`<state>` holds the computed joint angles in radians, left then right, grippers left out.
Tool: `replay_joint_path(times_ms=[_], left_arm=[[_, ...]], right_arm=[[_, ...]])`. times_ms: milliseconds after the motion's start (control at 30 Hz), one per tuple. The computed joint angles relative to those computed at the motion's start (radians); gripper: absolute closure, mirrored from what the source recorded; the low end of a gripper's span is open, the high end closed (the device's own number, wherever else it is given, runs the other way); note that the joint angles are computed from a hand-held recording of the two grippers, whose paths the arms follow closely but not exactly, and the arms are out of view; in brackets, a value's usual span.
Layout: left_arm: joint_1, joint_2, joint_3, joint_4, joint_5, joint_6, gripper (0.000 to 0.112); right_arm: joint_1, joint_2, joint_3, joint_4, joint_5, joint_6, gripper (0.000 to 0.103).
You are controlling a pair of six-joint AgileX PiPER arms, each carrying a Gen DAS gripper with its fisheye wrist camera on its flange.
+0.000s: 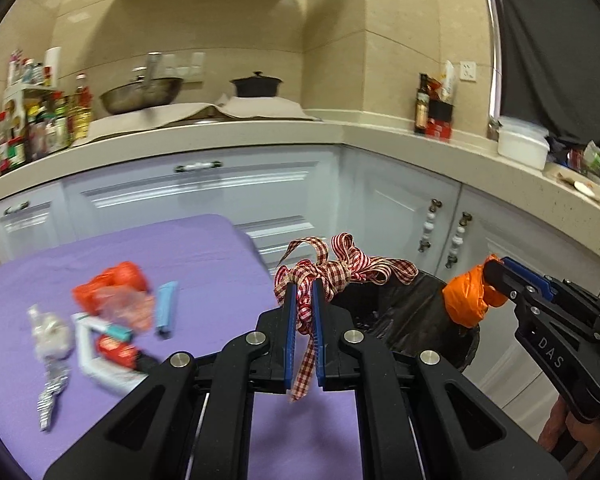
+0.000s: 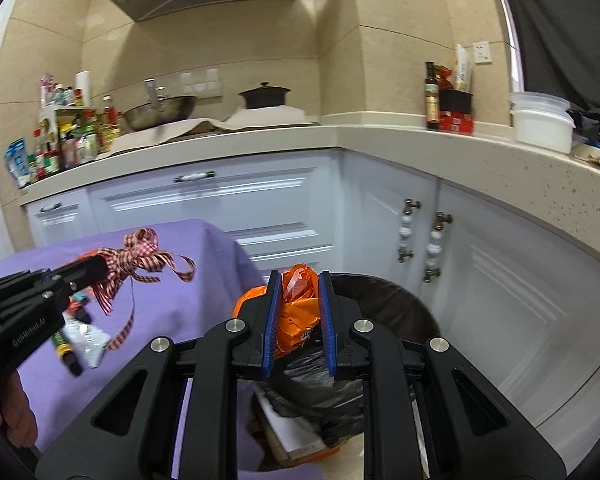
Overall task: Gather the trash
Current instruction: 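Carry the bag and ribbon over the black bin and open both tools, then move both open tools back over the table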
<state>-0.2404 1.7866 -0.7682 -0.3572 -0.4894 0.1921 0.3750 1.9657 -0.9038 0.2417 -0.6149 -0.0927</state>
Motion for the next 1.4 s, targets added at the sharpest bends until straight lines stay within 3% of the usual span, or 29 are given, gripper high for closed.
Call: replay_joint_path(times_ms=[400,600,667,833,933,1133,1400], left_arm=[[-0.085,0.257,-0.376,-0.315,0.161,0.3,0.104],[-0.099,0.354,-0.522,-0.561,0.245,0.545,0.103],[-0.101,0.375,-0.565,-0.711,0.272,0.693,0.103],[-0.096,0.396,-0.61,-0.893,0.31,0.865,0.089],[-0.095,0.38,-0.583,-0.78,0.298,0.744,0.073],[-0.082,0.336,-0.533,-0.689,0.293,0.65,0.071],[-0.024,0.196,-0.333,-0.414,0.222,0.382,0.066]], right_arm=[[-0.148,0.156,-0.188,-0.112,0.077,0.081,0.085],[-0.182,0.247,-0.293,-0.139,0.127,0.11,0.084],[-0.185,0.269,-0.323,-0.131,0.146,0.104,0.083],[-0.181,0.309,-0.375,-0.077,0.175,0.059,0.076],[-0.177,0.308,-0.369,-0.05,0.164,0.042,0.067],[-0.157,0.275,-0.335,-0.035,0.153,0.035,0.065],[-0.082,0.199,-0.249,-0.084,0.124,0.102,0.058]])
